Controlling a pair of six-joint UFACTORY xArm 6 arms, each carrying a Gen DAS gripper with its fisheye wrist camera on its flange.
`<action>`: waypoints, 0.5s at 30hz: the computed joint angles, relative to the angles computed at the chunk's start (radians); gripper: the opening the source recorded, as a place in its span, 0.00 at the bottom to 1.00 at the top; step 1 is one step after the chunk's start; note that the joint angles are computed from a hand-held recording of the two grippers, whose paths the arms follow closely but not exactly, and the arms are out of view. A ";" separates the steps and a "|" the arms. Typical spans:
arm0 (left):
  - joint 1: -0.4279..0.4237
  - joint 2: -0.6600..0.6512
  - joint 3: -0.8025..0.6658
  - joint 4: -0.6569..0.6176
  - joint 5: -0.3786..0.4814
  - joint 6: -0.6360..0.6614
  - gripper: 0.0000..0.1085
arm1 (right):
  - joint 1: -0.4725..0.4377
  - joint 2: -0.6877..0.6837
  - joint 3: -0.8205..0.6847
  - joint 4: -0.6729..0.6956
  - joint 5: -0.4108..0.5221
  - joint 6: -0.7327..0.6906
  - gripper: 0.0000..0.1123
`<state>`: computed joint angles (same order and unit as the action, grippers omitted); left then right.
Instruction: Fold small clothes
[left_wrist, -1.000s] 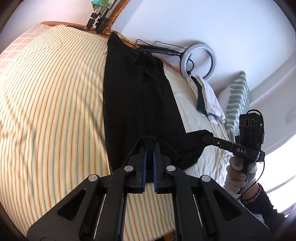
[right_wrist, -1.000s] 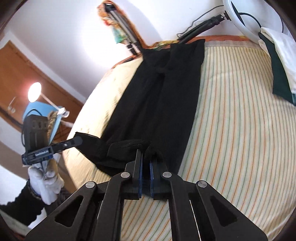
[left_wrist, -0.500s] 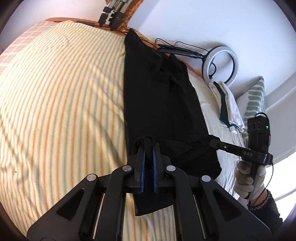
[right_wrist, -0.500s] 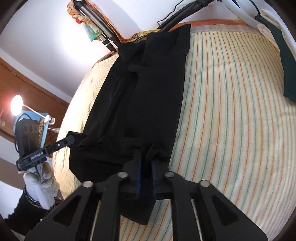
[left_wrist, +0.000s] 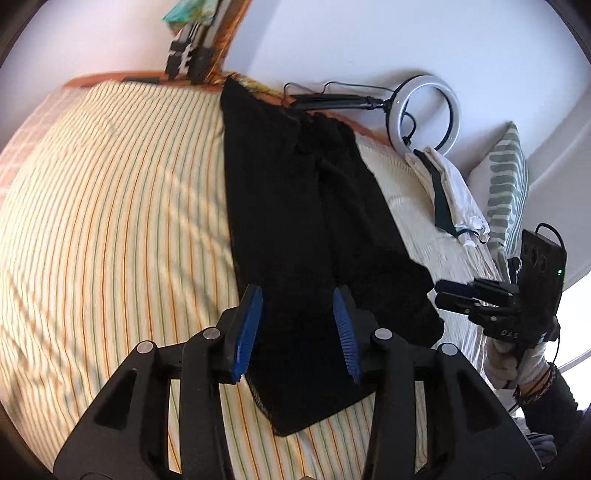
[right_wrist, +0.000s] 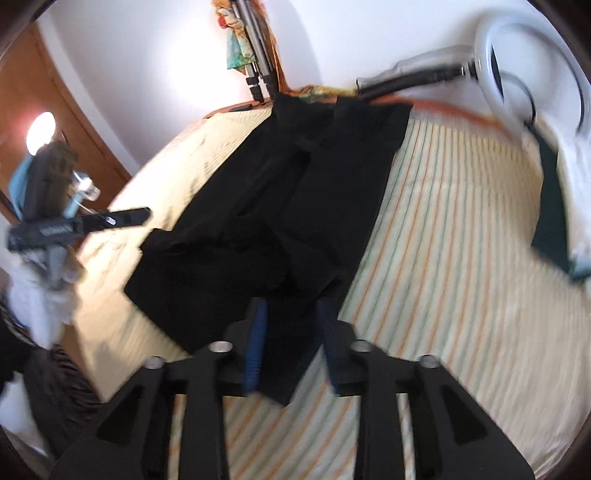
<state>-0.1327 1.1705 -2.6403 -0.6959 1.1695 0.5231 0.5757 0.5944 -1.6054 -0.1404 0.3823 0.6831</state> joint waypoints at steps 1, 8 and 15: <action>0.005 0.007 -0.019 -0.008 0.013 0.006 0.37 | -0.001 0.017 -0.032 -0.064 0.030 0.008 0.41; 0.040 -0.203 0.332 0.034 -0.079 0.216 0.37 | -0.001 -0.003 0.015 -0.008 -0.006 -0.175 0.41; 0.018 -0.278 0.483 0.103 -0.117 0.327 0.37 | 0.023 0.026 -0.027 0.123 0.062 -0.365 0.14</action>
